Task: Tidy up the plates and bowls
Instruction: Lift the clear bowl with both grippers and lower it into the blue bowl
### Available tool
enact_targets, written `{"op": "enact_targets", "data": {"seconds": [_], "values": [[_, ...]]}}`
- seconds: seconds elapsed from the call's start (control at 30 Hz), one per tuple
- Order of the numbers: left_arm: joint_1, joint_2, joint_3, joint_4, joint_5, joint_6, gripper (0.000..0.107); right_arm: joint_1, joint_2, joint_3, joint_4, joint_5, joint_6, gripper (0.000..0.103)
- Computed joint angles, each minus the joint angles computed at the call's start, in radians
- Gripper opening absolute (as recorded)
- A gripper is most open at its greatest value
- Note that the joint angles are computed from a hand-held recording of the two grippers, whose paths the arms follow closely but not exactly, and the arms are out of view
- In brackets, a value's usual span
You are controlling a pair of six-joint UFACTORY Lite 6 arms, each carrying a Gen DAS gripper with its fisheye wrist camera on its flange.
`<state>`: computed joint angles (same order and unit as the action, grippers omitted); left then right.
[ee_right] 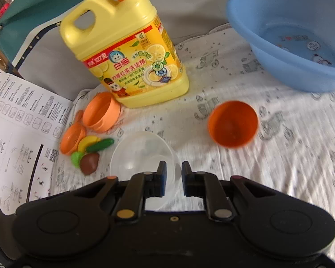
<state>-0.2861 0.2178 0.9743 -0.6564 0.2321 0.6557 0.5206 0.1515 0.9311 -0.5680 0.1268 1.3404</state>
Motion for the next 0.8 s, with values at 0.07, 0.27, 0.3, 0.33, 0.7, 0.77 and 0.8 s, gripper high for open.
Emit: {"op": "enact_targets", "data": {"seconds": [0.07, 0.27, 0.3, 0.33, 0.7, 0.77, 0.8], "values": [[-0.009, -0.063, -0.049, 0.024, 0.011, -0.036, 0.025, 0.026, -0.065, -0.057, -0.087, 0.013, 0.11, 0.014], [-0.039, -0.282, -0.215, 0.114, 0.045, -0.154, 0.025, 0.122, -0.283, -0.212, -0.174, 0.096, 0.272, 0.014], [-0.046, -0.321, -0.24, 0.143, 0.056, -0.191, 0.025, 0.141, -0.32, -0.238, -0.181, 0.112, 0.293, 0.014], [-0.052, -0.356, -0.265, 0.167, 0.066, -0.221, 0.025, 0.162, -0.359, -0.264, -0.182, 0.13, 0.31, 0.014], [-0.169, -0.728, -0.467, 0.461, 0.198, -0.605, 0.025, 0.459, -0.656, -0.441, -0.217, 0.374, 0.534, 0.014], [-0.202, -0.793, -0.496, 0.503, 0.23, -0.667, 0.026, 0.519, -0.702, -0.461, -0.214, 0.424, 0.567, 0.015], [-0.22, -0.824, -0.511, 0.525, 0.247, -0.7, 0.026, 0.554, -0.726, -0.472, -0.212, 0.453, 0.586, 0.015]]}}
